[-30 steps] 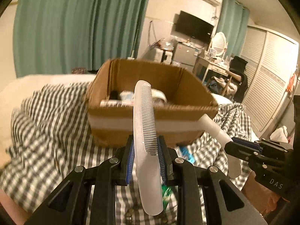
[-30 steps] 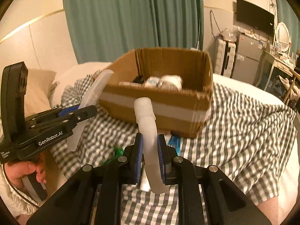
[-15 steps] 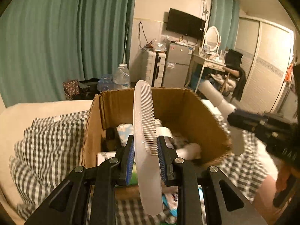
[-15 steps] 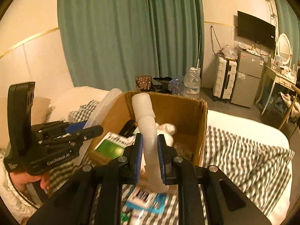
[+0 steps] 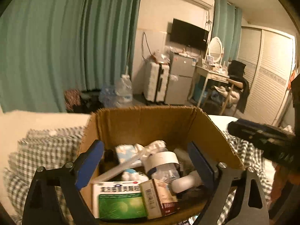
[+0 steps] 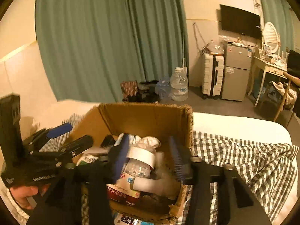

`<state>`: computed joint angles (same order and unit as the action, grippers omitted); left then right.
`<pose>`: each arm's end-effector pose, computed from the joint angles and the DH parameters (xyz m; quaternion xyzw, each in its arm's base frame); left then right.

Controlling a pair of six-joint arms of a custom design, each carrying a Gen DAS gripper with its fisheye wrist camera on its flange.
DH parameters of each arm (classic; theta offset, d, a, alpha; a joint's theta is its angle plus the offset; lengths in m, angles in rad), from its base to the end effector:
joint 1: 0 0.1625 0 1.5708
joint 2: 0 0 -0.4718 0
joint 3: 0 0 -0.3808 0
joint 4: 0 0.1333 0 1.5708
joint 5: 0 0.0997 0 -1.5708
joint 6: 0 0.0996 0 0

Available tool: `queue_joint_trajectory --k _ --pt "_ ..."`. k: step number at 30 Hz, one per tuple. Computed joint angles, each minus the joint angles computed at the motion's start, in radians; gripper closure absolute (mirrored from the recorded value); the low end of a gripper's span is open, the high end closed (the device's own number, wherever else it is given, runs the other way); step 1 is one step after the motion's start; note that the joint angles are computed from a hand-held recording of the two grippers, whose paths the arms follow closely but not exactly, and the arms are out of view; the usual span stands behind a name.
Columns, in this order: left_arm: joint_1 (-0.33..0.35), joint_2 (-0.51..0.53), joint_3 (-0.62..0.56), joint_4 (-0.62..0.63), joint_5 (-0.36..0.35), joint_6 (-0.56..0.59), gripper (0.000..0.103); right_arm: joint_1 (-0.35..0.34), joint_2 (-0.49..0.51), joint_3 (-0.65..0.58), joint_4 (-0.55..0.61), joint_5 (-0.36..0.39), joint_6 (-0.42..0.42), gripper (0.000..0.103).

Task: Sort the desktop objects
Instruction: 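Move both open tools back over the remaining items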

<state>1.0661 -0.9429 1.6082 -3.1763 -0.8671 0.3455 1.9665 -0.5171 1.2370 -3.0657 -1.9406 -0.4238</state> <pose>-0.1639 -0.7056 0.3450 0.2029 0.8268 -0.4483 0.2725 0.4107 -0.7308 0.1481 0.2988 -0.8624 0.3690 0.1754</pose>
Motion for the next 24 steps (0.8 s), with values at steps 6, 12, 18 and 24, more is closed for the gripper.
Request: queue_joint_trajectory --k 6,12,18,24 --pt "-0.076 -0.071 0.111 -0.106 0.149 0.019 0.005 0.02 -0.101 0.154 -0.079 0.014 0.022 0.043" --pt "-0.12 -0.195 0.249 0.042 0.211 -0.195 0.005 0.036 -0.2 0.381 -0.221 0.058 0.047 0.035" --pt "-0.142 -0.247 0.436 0.04 0.205 -0.27 0.005 0.014 -0.228 0.54 -0.208 0.019 0.093 0.035" --pt "-0.113 -0.205 0.561 0.036 0.186 -0.351 0.005 0.001 -0.199 0.583 -0.229 -0.078 0.069 0.034"
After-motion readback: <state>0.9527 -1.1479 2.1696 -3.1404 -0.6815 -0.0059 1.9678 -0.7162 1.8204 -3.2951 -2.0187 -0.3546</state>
